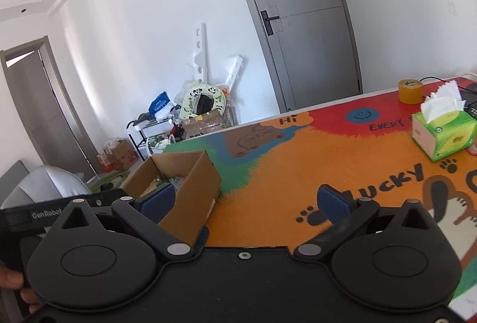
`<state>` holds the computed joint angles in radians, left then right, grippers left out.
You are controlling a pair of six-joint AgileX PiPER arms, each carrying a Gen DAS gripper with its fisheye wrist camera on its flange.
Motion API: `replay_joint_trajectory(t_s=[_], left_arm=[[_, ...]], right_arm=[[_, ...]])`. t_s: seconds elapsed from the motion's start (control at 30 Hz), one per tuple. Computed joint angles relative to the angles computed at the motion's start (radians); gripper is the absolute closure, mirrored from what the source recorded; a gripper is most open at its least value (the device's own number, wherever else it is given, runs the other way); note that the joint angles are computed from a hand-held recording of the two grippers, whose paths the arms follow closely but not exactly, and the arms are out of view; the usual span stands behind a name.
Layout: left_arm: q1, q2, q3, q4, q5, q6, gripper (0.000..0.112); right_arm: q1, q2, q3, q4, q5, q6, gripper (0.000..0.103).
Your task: Organize snacks
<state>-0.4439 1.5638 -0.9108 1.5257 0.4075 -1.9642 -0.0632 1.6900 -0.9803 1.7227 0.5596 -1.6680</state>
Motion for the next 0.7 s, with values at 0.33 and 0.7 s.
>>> replay_joint_trajectory(t_s=[0.33,0.7], left_arm=[[-0.049,-0.123,0.080,0.002,0.048,0.045,0.010],[-0.022,-0.183,0.135,-0.036,0.019,0.112,0.010]], right_arm=[[-0.047,-0.112,0.076,-0.113,0.044,0.045,0.000],[-0.045,-0.162,0.106,-0.192,0.052,0.084,0.000]])
